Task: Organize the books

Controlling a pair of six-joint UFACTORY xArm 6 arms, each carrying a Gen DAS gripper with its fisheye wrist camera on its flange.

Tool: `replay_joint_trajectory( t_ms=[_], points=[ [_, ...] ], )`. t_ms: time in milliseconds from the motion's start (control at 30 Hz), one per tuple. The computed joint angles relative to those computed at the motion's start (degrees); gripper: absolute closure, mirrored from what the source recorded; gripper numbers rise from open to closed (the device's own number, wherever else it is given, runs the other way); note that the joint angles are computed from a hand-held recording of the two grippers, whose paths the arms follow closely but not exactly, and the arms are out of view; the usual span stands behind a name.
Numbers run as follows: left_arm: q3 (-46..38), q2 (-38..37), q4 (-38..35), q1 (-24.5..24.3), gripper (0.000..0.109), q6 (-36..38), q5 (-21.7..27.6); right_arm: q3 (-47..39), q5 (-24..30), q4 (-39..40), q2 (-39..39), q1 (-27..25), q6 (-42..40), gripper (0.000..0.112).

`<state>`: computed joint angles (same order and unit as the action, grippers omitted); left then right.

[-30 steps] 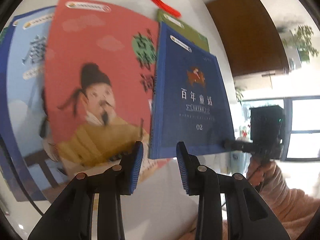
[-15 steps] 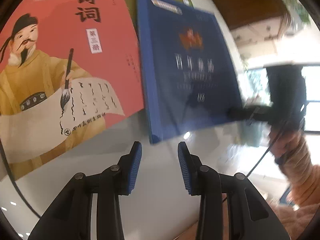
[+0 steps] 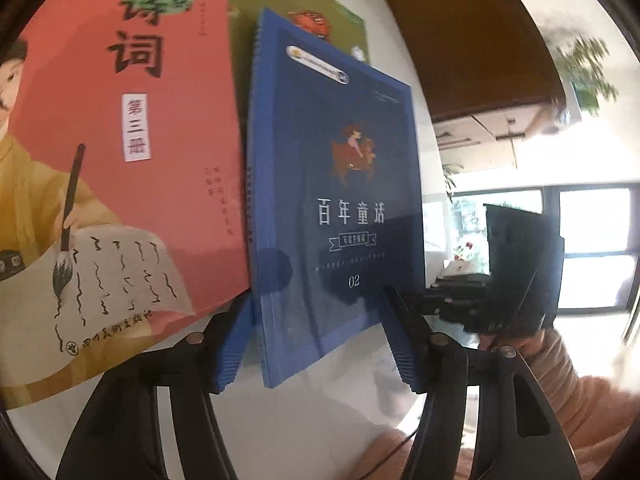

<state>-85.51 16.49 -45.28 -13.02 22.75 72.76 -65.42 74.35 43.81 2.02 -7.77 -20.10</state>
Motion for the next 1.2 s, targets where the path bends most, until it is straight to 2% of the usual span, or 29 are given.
replay_joint_trajectory(
  t_ms=[100,200,300,333,400,433,500,633,733,833,1000,1200],
  points=[
    [2.96,-2.91,-1.67,-0.28,0.058,3.85,-1.49,0.66,-0.16,0.78,-0.4,-0.58,-0.64,0.102],
    [3.04,-3.63,-6.88,1.6,0.064,6.4,0.95,1.54,-0.76,0.93,-1.16,-0.89,-0.9,0.102],
    [1.31,-2.75,-1.56,-0.95,0.065,5.14,-0.92,2.37,-1.5,1.78,-1.7,-0.58,-1.24,0.102],
    [0.21,-1.74,0.52,-1.89,0.068,4.13,-1.9,2.59,-1.91,1.91,-1.89,-0.33,-1.33,0.102],
    [0.97,-2.21,9.43,-4.66,0.089,0.1,-8.51,3.2,-3.73,1.5,-2.63,0.49,-1.37,0.102],
    [1.46,-2.58,11.56,-5.78,0.088,-1.84,-11.45,3.54,-4.72,1.25,-3.03,0.85,-1.27,0.101],
    [2.13,-3.4,12.65,-6.57,0.09,-4.93,-13.71,4.12,-6.2,1.35,-3.49,1.4,-1.51,0.1],
    [4.42,-6.22,17.16,-9.09,0.094,-2.76,-18.32,5.88,-10.8,-1.57,-5.83,3.37,-0.43,0.1],
    [4.17,-6.5,18.79,-9.89,0.094,-4.49,-19.39,8.21,-15.69,-3.1,-8.82,5.04,-0.11,0.1],
    [5.76,-8.5,18.91,-8.06,0.094,-3.65,-19.69,10.45,-19.91,-4.22,-11.73,6.65,0.92,0.1],
    [7.34,-11.67,22.07,-7.6,0.094,-5.52,-21.3,10.57,-22.69,-5.9,-14.26,9.38,5.48,0.1],
    [9.61,-15.7,21.79,-3.26,0.094,-3.14,-19.04,8.11,-25.7,-9.08,-15.27,15.93,11.75,0.099]
  ],
)
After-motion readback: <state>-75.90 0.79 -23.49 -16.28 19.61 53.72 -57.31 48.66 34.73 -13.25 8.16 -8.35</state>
